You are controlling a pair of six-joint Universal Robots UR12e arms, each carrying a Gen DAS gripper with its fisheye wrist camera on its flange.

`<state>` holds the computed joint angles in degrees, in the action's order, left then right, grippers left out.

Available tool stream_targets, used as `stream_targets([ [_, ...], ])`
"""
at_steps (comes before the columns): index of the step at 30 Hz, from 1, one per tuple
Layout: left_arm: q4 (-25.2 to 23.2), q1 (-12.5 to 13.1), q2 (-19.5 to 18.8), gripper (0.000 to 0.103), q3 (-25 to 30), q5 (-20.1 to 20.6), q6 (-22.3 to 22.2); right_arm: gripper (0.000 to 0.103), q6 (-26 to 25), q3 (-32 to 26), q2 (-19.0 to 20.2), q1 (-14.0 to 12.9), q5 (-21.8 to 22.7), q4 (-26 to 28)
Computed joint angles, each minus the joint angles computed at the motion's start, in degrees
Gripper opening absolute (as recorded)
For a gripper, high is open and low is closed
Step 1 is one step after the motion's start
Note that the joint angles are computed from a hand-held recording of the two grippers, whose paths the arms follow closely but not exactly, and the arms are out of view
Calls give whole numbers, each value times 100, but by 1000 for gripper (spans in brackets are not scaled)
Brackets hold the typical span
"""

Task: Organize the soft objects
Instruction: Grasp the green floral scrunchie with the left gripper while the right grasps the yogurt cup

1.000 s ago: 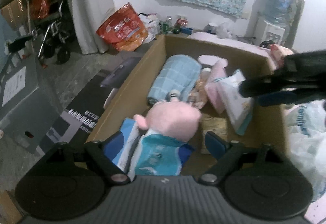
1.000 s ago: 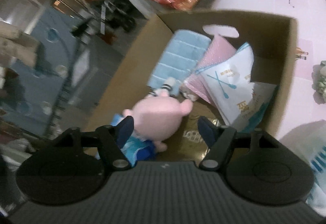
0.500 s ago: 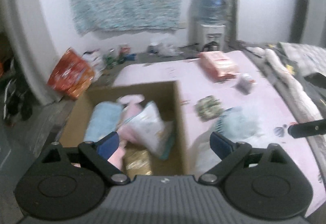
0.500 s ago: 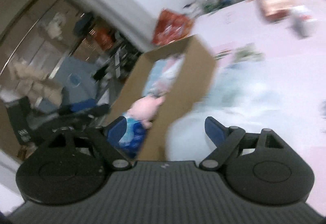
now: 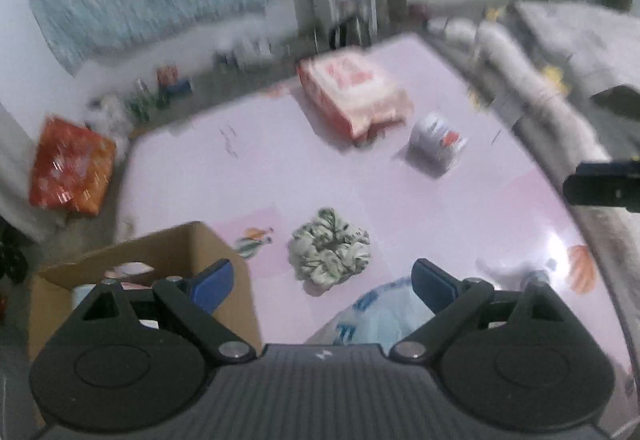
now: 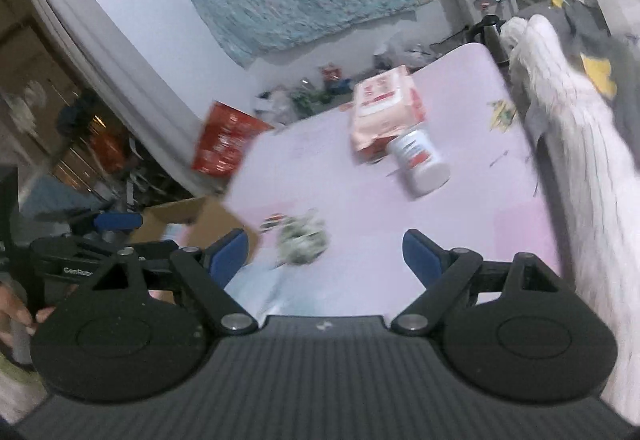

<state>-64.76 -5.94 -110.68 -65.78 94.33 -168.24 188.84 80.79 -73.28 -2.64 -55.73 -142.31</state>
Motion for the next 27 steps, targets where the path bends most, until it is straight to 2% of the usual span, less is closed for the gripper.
stream_targets([
  [5, -1591, 1, -978, 93, 1233, 11, -369, 85, -329, -1031, 808, 165, -373, 605],
  [7, -2023, -8, -1269, 88, 1582, 46, -512, 85, -446, -1506, 1188, 226, -522, 814],
  [10, -2579, 18, -1609, 78, 2009, -135, -538, 85, -664, -2136, 1658, 333, -849, 1143],
  [12, -2685, 7, -1719, 73, 2108, -80, -564, 85, -786, -2512, 1935, 397, -1109, 1341],
  [18, -2523, -32, -1768, 64, 2022, 188, -599, 82, -991, -3174, 2381, 480, -1147, 2112],
  [19, -2464, -34, -1745, 58, 1977, 201, -591, 77, -985, -3206, 2393, 514, -1287, 2212],
  [20, -2406, -41, -1718, 49, 1927, 248, -580, 66, -989, -3234, 2411, 546, -1454, 2250],
  [22, -2302, -48, -1661, 36, 1825, 336, -574, 51, -950, -3218, 2408, 576, -1707, 2278],
  [25, -2177, -29, -1578, 24, 1702, 336, -667, 49, -544, -3000, 2307, 475, -1375, 2178],
  [27, -2055, -4, -1500, 21, 1598, 262, -749, 48, -334, -2768, 2177, 428, -1310, 2046],
])
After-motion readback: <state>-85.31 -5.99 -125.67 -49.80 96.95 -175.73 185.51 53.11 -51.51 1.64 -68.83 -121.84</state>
